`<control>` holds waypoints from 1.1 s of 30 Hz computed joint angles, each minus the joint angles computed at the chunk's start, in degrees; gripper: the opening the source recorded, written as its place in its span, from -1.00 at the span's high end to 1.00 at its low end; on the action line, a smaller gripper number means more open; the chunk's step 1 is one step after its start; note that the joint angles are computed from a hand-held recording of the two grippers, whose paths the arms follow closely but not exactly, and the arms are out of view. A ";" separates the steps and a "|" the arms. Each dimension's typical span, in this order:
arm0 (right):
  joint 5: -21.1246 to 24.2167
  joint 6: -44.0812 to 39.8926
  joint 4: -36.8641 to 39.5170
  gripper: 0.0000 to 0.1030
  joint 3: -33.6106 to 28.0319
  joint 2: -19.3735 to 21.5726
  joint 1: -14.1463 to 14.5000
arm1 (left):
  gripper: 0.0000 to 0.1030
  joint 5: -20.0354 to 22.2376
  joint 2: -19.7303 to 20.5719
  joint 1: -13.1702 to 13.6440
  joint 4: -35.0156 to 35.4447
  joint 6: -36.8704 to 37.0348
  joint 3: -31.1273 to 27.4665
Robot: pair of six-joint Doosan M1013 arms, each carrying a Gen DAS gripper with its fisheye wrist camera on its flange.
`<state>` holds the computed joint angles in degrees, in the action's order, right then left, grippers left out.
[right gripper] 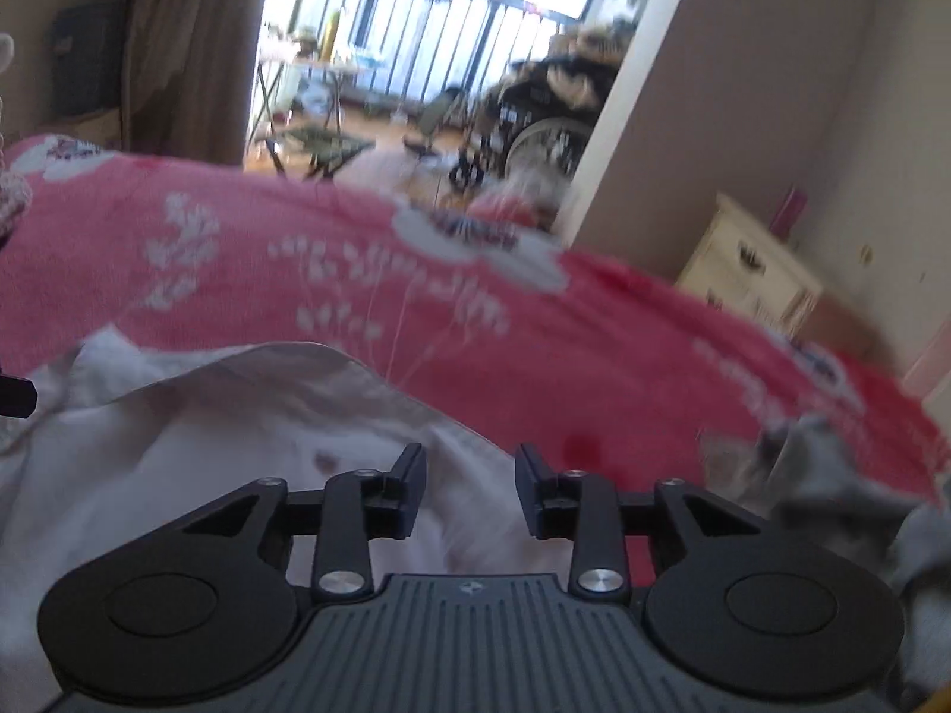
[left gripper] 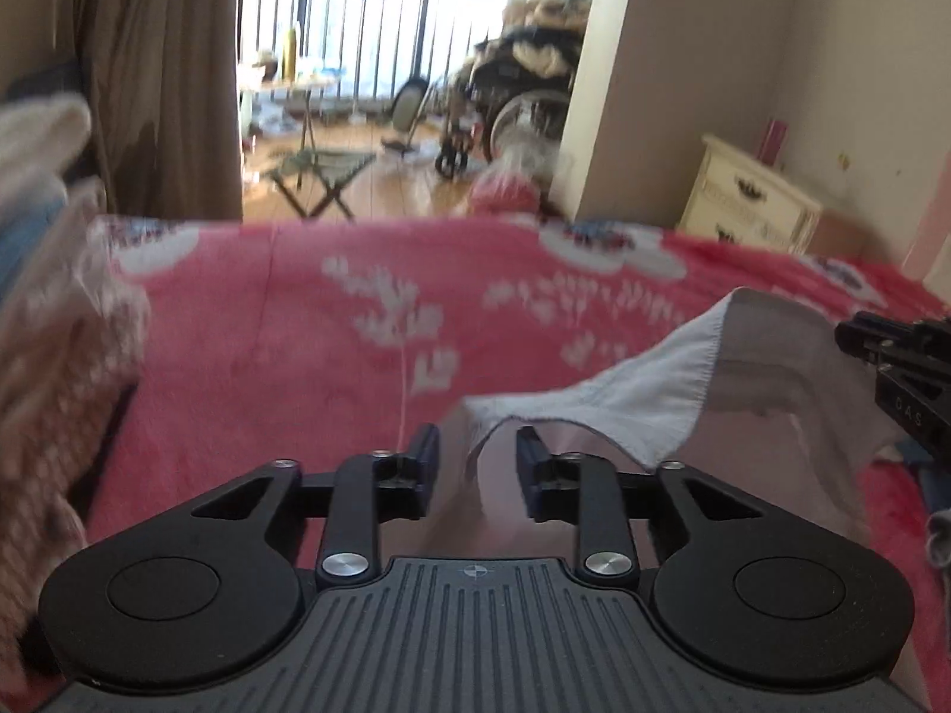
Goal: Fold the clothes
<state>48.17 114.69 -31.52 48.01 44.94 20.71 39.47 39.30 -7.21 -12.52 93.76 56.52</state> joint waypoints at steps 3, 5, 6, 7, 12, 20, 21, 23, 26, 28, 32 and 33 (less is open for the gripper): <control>0.42 1.16 4.31 0.29 1.62 -0.84 -1.02 | 0.23 6.06 1.95 0.95 -1.10 -6.46 -1.47; -1.66 3.50 5.92 0.25 4.22 -2.56 -1.69 | 0.19 5.67 1.78 1.67 -3.17 -6.96 -0.73; -3.48 5.14 6.43 0.22 5.81 -3.74 -2.07 | 0.12 4.89 1.49 2.07 -4.20 -6.42 -0.21; -5.26 5.89 8.20 0.22 6.65 -4.66 -2.68 | 0.04 4.13 1.21 2.47 -5.27 -5.84 0.31; -15.64 0.39 24.52 0.21 15.06 -11.84 -4.51 | -0.05 4.56 -1.07 4.97 -15.52 0.75 2.10; -10.27 -33.16 64.08 0.21 21.55 -17.27 -3.13 | -0.09 11.95 -8.29 9.33 -24.42 16.85 9.96; -8.92 -35.81 67.61 0.21 21.93 -17.39 -2.73 | -0.10 13.20 -9.31 9.76 -24.64 18.76 11.19; -5.43 -39.71 73.66 0.21 22.15 -16.89 -1.85 | -0.10 16.80 -11.19 10.70 -24.96 21.53 13.54; -2.01 -39.99 74.38 0.20 22.12 -15.87 0.33 | -0.10 22.63 -13.54 11.55 -24.02 25.22 17.15; 1.01 -37.62 75.01 0.20 22.52 -15.30 1.29 | -0.10 24.39 -15.03 11.51 -22.34 26.77 20.26; 4.51 -34.35 80.33 0.20 28.58 -17.72 2.17 | -0.10 23.13 -18.05 11.15 -20.58 31.38 26.64; 5.15 -35.01 81.55 0.20 30.73 -18.96 2.35 | -0.10 22.60 -18.77 11.08 -20.44 32.53 28.12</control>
